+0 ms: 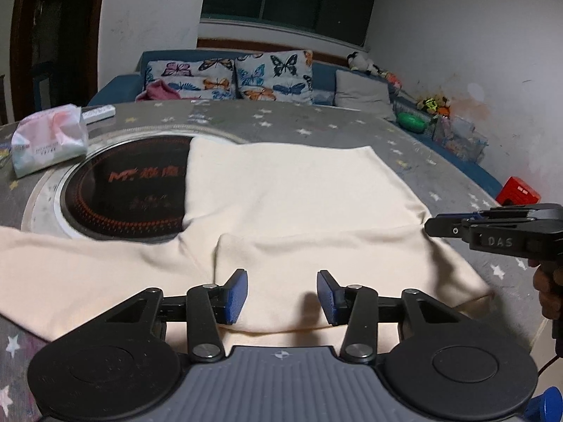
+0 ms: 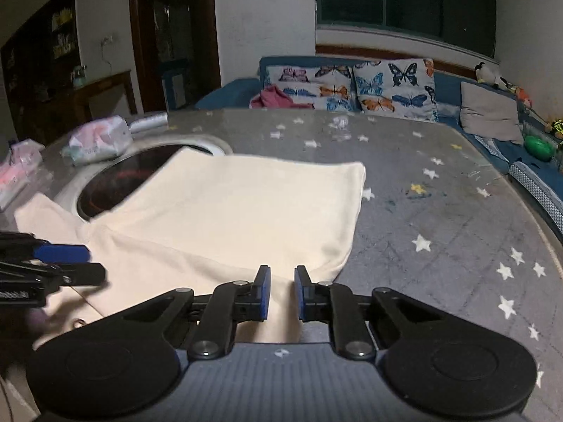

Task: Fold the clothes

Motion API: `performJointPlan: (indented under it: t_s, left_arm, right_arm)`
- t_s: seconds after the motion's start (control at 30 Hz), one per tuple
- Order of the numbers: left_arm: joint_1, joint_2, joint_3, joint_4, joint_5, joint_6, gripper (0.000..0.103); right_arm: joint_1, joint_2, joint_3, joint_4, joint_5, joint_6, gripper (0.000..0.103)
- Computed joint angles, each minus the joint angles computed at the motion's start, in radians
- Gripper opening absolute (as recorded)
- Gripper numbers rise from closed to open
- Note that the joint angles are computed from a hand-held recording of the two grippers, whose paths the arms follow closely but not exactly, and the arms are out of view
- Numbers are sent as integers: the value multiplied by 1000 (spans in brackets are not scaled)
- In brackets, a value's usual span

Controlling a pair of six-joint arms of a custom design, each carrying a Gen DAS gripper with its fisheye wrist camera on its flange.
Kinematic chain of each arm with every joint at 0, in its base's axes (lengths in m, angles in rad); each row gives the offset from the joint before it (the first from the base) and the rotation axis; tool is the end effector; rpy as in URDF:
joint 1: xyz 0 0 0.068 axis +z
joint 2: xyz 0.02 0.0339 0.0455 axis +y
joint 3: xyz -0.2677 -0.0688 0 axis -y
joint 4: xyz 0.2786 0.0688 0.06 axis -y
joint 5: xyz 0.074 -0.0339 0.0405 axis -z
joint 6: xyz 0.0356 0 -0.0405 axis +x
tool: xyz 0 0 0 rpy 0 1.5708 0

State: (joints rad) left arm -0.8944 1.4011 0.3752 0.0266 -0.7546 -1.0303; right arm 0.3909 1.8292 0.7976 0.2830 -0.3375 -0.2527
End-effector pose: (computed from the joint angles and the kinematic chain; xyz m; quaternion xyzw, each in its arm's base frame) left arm 0.1596 -0.1599 0.0861 -0.1642 0.8829 -0.0130 0.4398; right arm 0.3300 0.1487 0.0908 -0.3495 0.8360 0.1808 0.3824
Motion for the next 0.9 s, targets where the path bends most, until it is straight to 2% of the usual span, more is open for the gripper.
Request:
performJointPlan:
  t_s: [0.13, 0.3, 0.5, 0.7, 0.9]
  left_arm:
    - [0, -34, -1, -18, -13, 5, 44]
    - [57, -4, 16, 72, 4, 97, 44]
    - [122, 75, 30, 122, 43, 115, 44]
    - [43, 2, 7, 47, -11, 58, 44]
    - [-55, -4, -3, -44, -64, -55, 45]
  right_arm:
    - [-13, 27, 22, -16, -7, 5, 13]
    - [-3, 8, 8, 2, -11, -2, 13]
    - [9, 28, 25, -8, -1, -5, 14]
    - [15, -46, -11, -63, -51, -74, 15]
    - [52, -75, -41, -142, -82, -147, 15]
